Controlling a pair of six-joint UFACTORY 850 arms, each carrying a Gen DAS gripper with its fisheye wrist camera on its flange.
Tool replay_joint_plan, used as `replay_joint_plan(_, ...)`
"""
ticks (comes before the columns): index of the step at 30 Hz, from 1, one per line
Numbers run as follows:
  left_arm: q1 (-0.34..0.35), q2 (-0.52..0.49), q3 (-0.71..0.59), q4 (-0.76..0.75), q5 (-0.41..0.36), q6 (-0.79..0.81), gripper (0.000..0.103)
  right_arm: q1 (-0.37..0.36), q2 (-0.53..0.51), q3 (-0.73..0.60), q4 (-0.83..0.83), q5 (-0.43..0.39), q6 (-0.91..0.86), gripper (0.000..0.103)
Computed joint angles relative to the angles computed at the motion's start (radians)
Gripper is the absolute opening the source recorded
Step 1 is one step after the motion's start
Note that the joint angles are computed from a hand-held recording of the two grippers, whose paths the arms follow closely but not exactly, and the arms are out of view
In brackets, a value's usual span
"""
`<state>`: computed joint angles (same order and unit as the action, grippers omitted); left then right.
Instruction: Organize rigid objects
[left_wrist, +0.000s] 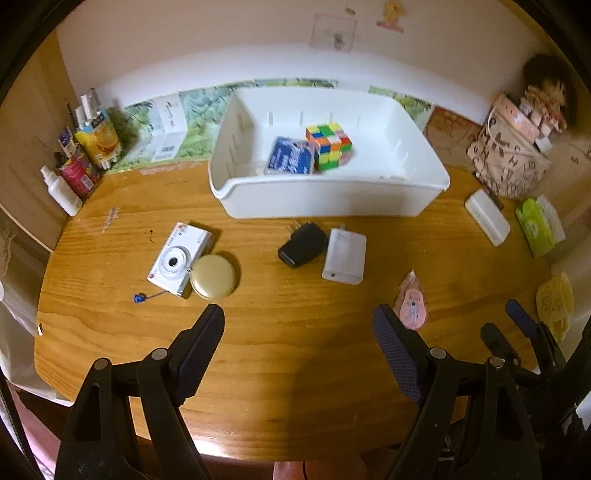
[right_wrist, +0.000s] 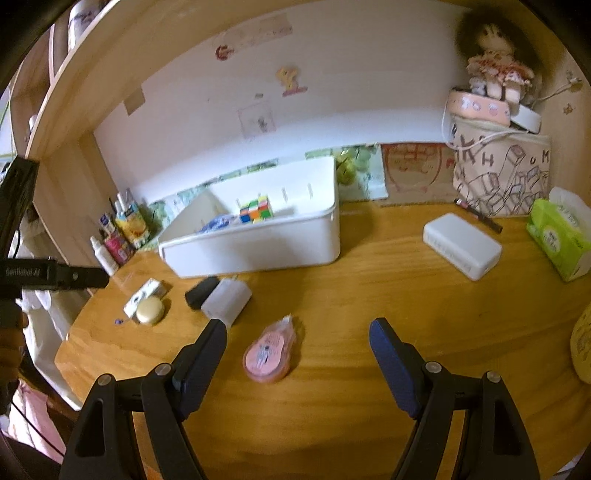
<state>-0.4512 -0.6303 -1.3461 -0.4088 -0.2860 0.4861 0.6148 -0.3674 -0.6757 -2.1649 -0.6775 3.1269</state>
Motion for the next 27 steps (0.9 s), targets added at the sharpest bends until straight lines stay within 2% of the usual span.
replay_joint_plan(5, -0.014, -0.053, -0.064, 0.135, -0.082, -0.109, 0.085, 0.003, -0.027, -0.019, -0.031, 0.045, -0.004, 0.080)
replay_joint_plan(10, -0.031, -0.105, -0.133, 0.218, -0.150, -0.146, 0.085, 0.003, -0.059, -0.044, -0.066, 0.088, -0.015, 0.080)
replay_joint_plan(27, -0.089, -0.323, -0.441, 0.365, -0.404, -0.235, 0.085, -0.042, -0.175, -0.172, -0.048, 0.270, -0.179, 0.080)
